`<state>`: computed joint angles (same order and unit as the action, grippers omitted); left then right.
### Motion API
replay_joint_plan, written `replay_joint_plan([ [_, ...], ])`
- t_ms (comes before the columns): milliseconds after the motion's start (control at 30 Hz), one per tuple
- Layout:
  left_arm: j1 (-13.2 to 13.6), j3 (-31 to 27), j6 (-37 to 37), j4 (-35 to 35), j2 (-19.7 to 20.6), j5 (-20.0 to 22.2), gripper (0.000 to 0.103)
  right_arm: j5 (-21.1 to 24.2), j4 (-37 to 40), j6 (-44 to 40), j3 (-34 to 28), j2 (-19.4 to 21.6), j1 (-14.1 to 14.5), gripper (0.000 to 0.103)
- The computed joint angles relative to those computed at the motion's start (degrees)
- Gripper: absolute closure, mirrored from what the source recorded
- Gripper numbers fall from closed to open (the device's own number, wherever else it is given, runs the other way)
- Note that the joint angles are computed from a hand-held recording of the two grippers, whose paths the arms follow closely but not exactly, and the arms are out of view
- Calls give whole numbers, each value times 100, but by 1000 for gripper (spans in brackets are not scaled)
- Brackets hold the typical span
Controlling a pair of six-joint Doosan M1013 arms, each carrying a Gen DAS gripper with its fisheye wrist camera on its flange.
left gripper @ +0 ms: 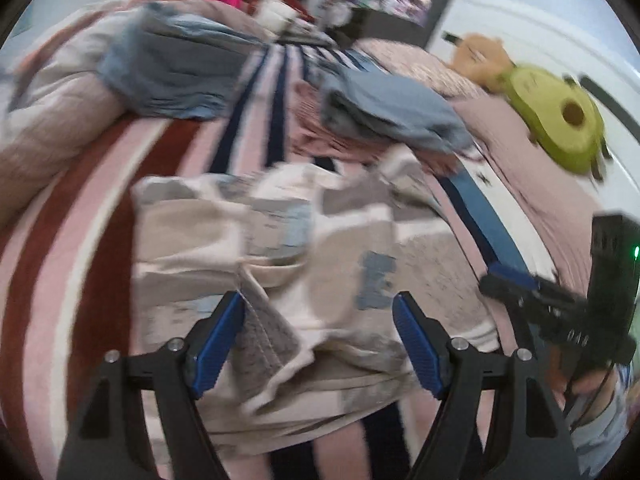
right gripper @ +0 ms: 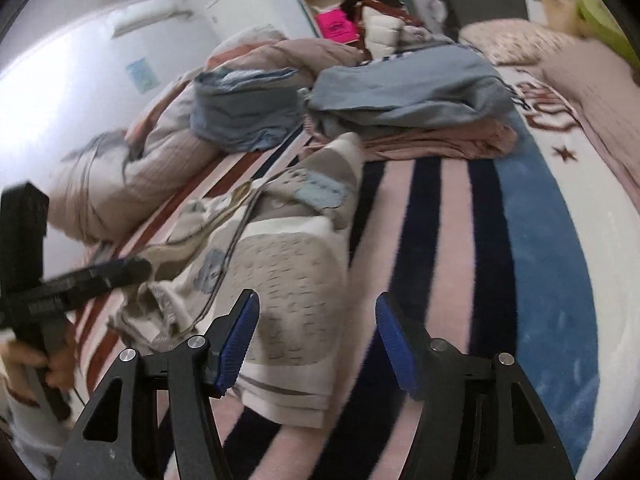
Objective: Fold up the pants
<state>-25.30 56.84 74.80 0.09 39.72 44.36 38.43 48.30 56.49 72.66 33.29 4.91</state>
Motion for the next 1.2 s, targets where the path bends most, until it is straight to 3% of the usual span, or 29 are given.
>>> replay_joint_plan([
  [67, -38, -129, 333, -142, 104, 148, 20, -18, 13, 21, 21, -1, -24, 46],
  [167, -117, -315, 469, 59, 236, 447, 20, 16, -69, 123, 20, -11, 1, 46],
  [333, -258, -410, -596, 1459, 357, 758, 22, 141, 5, 248, 6, 30, -14, 46],
  [433, -279, -310, -1243, 2178, 318, 792, 49, 197, 75, 302, -5, 49, -33, 46],
  [467, -274, -285, -1385, 2333, 307, 819, 51, 199, 92, 309, 1, 48, -36, 46],
  [600, -123, -192, -1501, 2209, 251, 747, 47, 246, 204, 326, 16, 48, -53, 46],
  [667, -91, -136, -1601, 2277, 217, 707, 30, 299, 257, 334, -1, 64, -58, 46],
  [800, 35, -59, -1499, 1772, 174, 544, 28, 364, 311, 335, -11, 76, -59, 46],
  [833, 79, -6, -1483, 1580, 151, 412, 32, 371, 309, 337, -13, 76, -57, 46],
  [1000, 110, 121, -1172, 1194, 91, -181, 73, 424, 351, 356, -23, 93, -71, 46],
  [1067, 150, 121, -1457, 1144, 79, -153, 83, 437, 370, 369, -19, 96, -75, 46],
  [1200, 211, 450, -1791, 1180, -157, -251, 93, 479, 395, 356, -16, 95, -83, 45],
])
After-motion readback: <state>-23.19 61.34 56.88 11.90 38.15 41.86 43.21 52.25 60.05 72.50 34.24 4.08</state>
